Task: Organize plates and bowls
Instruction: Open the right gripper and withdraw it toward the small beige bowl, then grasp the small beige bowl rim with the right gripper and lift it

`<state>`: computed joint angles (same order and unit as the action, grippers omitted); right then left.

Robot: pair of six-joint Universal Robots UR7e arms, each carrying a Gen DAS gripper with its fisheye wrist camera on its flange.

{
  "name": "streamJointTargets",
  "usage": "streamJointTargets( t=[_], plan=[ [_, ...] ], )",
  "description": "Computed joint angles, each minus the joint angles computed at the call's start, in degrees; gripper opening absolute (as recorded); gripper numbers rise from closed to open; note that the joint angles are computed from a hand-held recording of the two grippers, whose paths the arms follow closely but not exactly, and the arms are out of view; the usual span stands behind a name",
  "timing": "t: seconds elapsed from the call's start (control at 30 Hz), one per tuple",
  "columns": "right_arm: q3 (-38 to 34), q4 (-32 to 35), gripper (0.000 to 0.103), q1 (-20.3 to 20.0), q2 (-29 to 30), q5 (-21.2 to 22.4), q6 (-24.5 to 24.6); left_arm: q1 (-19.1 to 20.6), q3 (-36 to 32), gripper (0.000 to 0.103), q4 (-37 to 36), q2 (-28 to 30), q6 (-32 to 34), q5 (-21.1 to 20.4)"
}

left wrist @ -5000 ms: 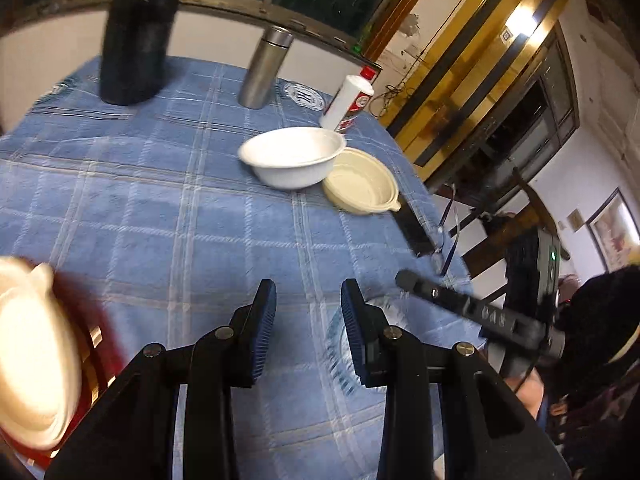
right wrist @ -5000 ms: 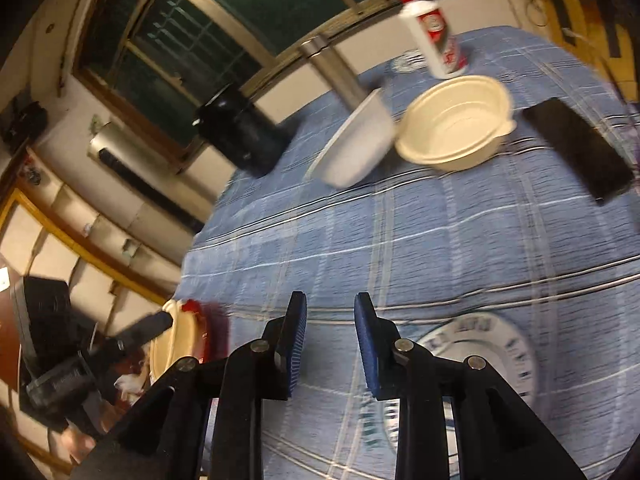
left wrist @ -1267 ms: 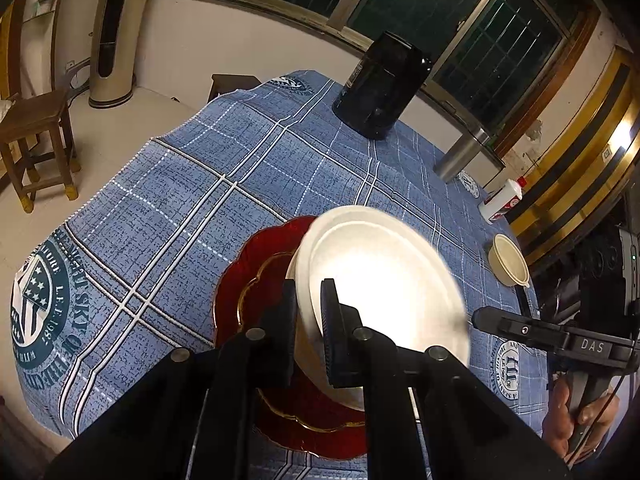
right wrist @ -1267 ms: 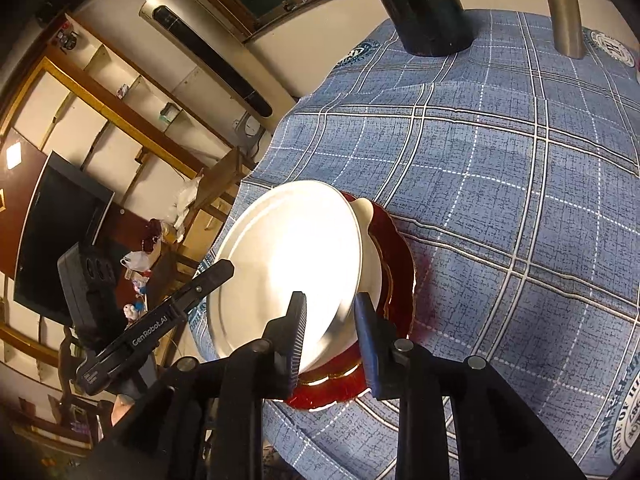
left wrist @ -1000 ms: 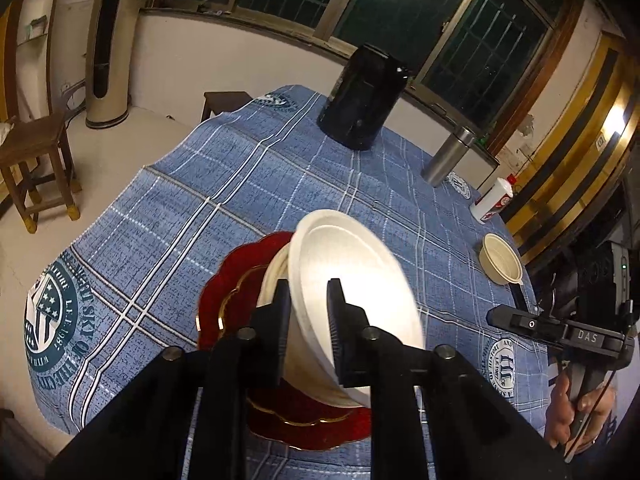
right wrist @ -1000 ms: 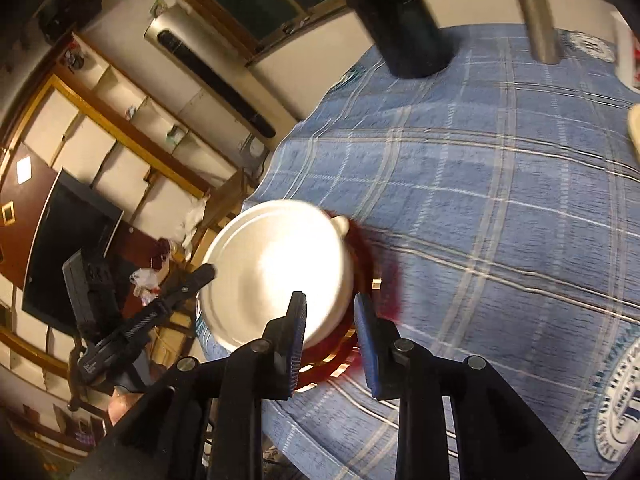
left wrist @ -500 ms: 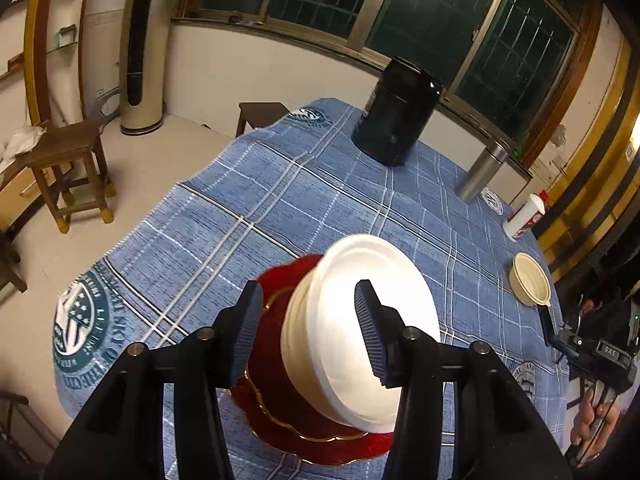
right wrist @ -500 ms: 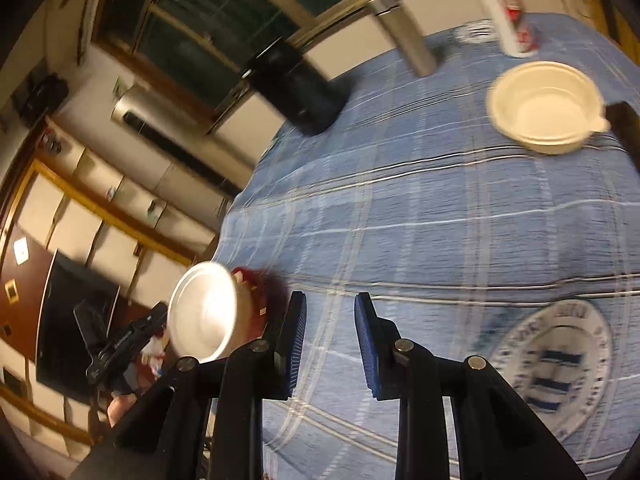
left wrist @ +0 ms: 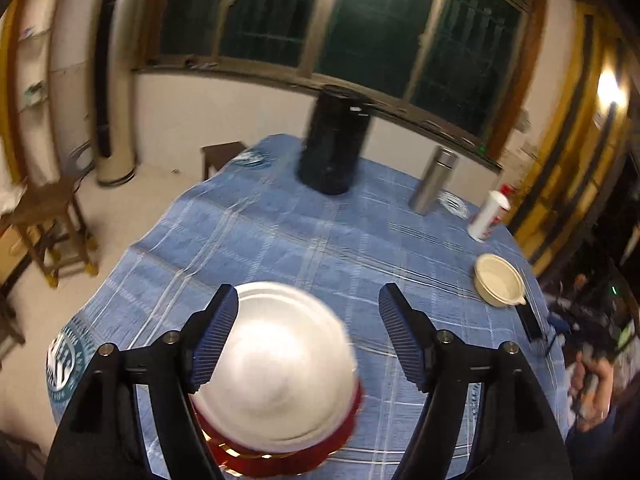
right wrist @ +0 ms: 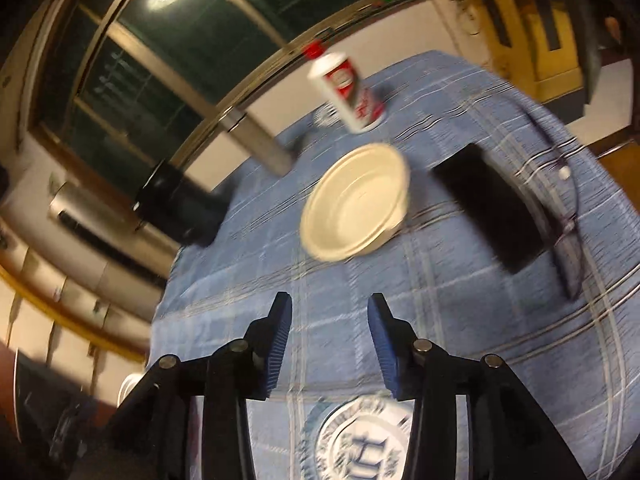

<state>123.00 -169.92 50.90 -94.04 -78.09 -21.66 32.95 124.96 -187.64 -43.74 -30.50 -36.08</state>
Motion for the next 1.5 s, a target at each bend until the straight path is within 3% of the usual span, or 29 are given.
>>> streamJointTargets(
  t=[0.2,0.27,0.53,0.6,0.7,0.73,0.8,1.0,1.07,1.3,1.4,1.43,1.47,1.5],
  plan=[
    [-6.3,-2.7,0.046,1.8,6.7,-5.3,3.2,0.5,-5.9,0.073,-0.8,4.0,5.5,-6.4],
    [-8.9,-3.3,0.046,3.6,10.0,-8.9,3.8,0.9,-8.6,0.073,0.7,5.8,6.8,-9.2],
    [-15.7,-2.8,0.046,5.1,16.9,-13.4,5.0,2.4,-20.8,0.073,7.1,14.7,10.2,-19.8],
    [-16.7,-3.3,0.046,6.3,18.2,-16.4,4.1,3.2,-24.8,0.073,9.7,17.5,10.4,-22.4],
    [-17.9,-3.0,0.04,6.8,19.5,-18.3,3.5,3.7,-29.0,0.073,12.0,20.5,11.2,-24.1],
    [-18.2,-2.3,0.033,6.7,19.8,-18.5,3.8,3.8,-30.6,0.073,13.5,21.6,11.1,-24.4],
    [-18.1,-1.5,0.024,5.9,19.6,-17.5,4.6,4.7,-34.7,0.073,15.3,24.3,11.9,-26.8],
    [-17.2,-0.5,0.019,3.8,18.5,-13.5,5.1,6.8,-46.2,0.073,21.7,30.9,11.5,-29.7],
    [-16.4,0.2,0.018,3.3,17.5,-12.0,4.6,7.9,-49.9,0.072,23.9,32.9,11.3,-32.5],
    [-12.7,6.9,0.014,1.0,12.3,-5.6,1.8,9.8,-60.0,0.072,30.6,39.1,9.7,-31.7],
    [-11.1,10.7,0.014,-0.1,10.0,-3.4,0.0,10.9,-61.0,0.072,31.8,40.1,9.2,-34.3],
    [-10.5,11.7,0.014,-0.6,9.2,-2.7,-0.6,10.9,-60.5,0.07,31.1,40.1,9.9,-35.0],
    [-9.8,12.7,0.014,-1.1,8.5,-2.1,-1.3,10.5,-59.8,0.057,30.2,40.0,10.9,-34.6],
    [-9.3,13.5,0.014,-1.6,8.0,-1.5,-1.8,10.3,-59.7,0.033,30.5,40.0,11.1,-34.4]
  ],
)
